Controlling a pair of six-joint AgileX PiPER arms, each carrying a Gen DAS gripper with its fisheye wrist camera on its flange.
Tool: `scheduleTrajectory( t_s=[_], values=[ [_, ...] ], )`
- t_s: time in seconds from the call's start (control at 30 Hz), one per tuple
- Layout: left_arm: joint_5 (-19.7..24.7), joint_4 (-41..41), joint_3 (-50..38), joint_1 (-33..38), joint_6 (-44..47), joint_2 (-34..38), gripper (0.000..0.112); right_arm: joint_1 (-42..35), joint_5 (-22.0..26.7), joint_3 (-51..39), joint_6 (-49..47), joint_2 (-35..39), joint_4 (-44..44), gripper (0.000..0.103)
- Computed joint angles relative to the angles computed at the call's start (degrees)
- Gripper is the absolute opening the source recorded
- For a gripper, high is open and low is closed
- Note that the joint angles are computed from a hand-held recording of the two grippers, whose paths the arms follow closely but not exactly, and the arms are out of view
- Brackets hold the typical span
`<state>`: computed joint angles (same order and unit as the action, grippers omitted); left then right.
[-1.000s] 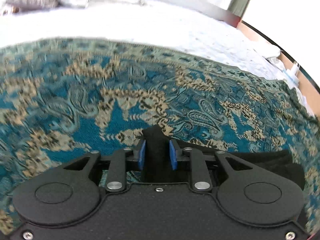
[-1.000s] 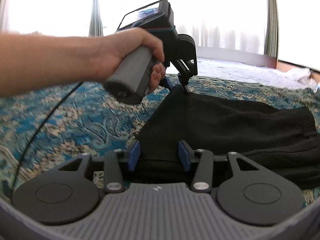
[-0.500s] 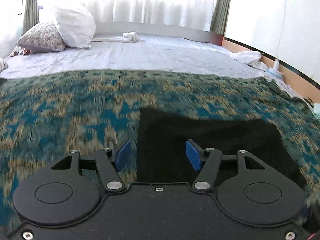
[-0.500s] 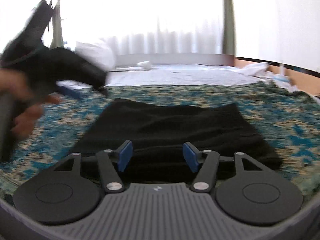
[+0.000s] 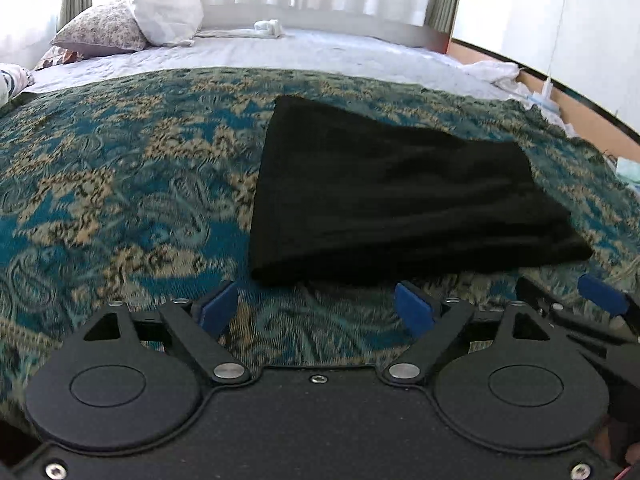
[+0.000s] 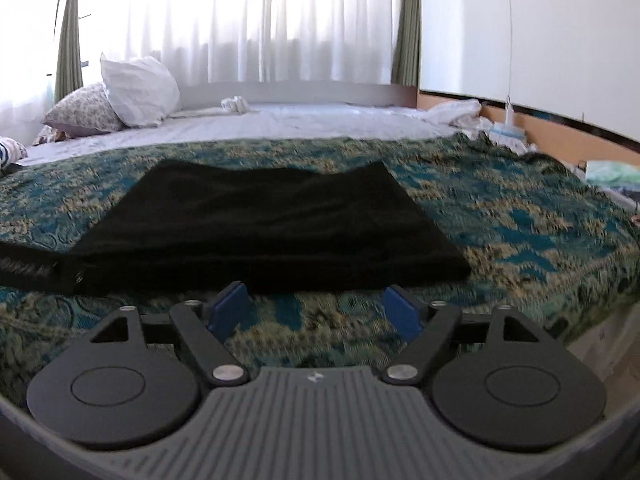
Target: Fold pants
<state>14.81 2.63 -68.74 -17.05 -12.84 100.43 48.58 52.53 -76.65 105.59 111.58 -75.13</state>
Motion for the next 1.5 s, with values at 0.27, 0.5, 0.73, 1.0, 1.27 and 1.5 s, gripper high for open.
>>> scheduleTrajectory(
  t_s=[0.27, 0.5, 0.73, 1.0, 1.27, 1.5],
  values=[
    [-0.4, 14.3, 0.4, -2.5, -13.3, 0.8, 0.093, -1.6, -2.3, 1.3, -2.2, -0.2, 0.0, 0.096],
    [1.0, 28.3, -1.0, -5.2, -26.4, 2.6, 0.096, -4.1, -6.7, 2.7, -2.6, -1.3, -0.7, 0.102],
    [2.6, 28.0, -3.6, -5.8, -25.9, 4.6, 0.101, -7.8, -12.8, 3.0, -8.9, -2.7, 2.0, 0.103],
    [3.9, 30.5, -5.6, -6.5, -28.7, 6.3, 0.103, -10.5, -17.5, 3.5, -16.5, -4.2, 6.4, 0.103],
    [4.3, 34.1, -5.5, -7.0, -32.2, 6.6, 0.103, -13.3, -21.5, 4.3, -23.5, -5.6, 11.5, 0.103],
    [4.5, 34.1, -5.7, -7.1, -32.2, 6.7, 0.103, -13.9, -22.7, 4.7, -23.0, -5.6, 10.8, 0.103]
  ],
)
